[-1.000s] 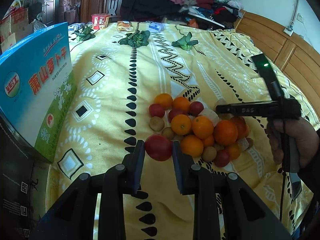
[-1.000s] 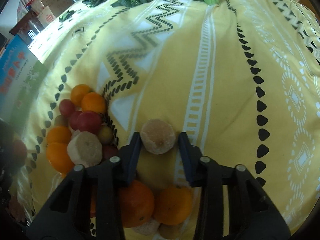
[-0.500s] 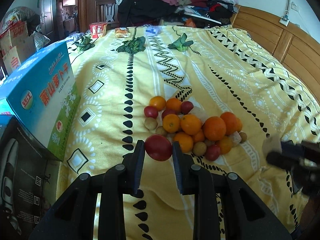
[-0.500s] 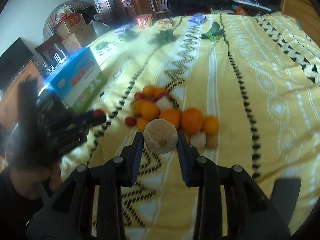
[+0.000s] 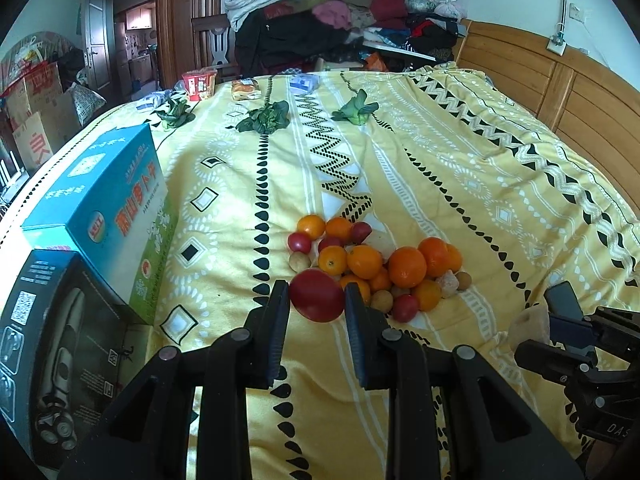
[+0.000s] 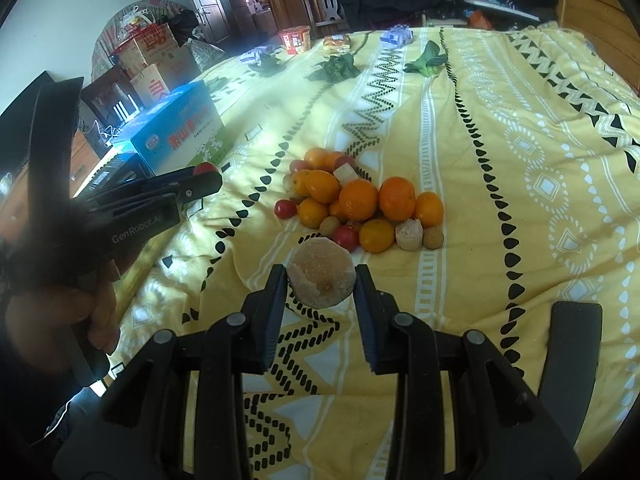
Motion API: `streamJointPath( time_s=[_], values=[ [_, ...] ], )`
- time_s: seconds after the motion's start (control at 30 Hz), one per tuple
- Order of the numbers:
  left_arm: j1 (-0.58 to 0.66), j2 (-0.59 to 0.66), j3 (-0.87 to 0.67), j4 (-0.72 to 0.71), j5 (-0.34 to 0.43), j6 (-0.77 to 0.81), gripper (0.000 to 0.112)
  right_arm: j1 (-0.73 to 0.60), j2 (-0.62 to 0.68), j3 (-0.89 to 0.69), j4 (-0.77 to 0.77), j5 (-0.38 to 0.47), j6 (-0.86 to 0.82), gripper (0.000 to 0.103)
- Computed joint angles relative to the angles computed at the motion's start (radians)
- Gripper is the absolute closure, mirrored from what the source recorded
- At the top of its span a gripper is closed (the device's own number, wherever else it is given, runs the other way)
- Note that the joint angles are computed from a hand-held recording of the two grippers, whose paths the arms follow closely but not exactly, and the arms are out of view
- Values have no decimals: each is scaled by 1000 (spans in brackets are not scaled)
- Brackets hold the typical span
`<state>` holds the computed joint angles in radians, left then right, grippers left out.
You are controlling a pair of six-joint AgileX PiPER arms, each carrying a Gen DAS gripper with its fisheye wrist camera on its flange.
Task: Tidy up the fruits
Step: 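Carry the plum and brown fruit to the steel bowl and release both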
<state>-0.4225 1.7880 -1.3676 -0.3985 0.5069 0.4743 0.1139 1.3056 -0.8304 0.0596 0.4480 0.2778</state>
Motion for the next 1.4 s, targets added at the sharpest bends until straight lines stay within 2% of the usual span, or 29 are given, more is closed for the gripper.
streamJointPath(
  time_s=[0.37, 0.57, 0.67, 0.87, 1.03, 1.13, 1.23, 1.4],
  values=[
    [110, -124, 61, -84, 25, 90, 84, 157, 9, -130, -207, 64, 211, 69],
    [292, -202, 81, -214, 83, 227, 84, 294, 83, -286, -309, 103, 290, 69],
    [433, -225, 71, -308, 144, 316, 84, 358, 145, -383, -317, 115, 289, 69],
    [735, -216, 21, -499, 299, 481, 84, 479, 284, -604, -328, 162, 263, 69],
    [927, -164, -55, -545, 371, 518, 84, 562, 439, -847, -299, 227, 198, 69],
    [993, -124, -95, -530, 378, 507, 84, 597, 532, -995, -254, 267, 145, 69],
    [1037, -97, -101, -517, 352, 525, 84, 618, 653, -1176, -182, 329, 81, 69],
    [1093, -64, -87, -502, 320, 552, 84, 650, 855, -1486, -99, 469, 24, 69]
  ],
)
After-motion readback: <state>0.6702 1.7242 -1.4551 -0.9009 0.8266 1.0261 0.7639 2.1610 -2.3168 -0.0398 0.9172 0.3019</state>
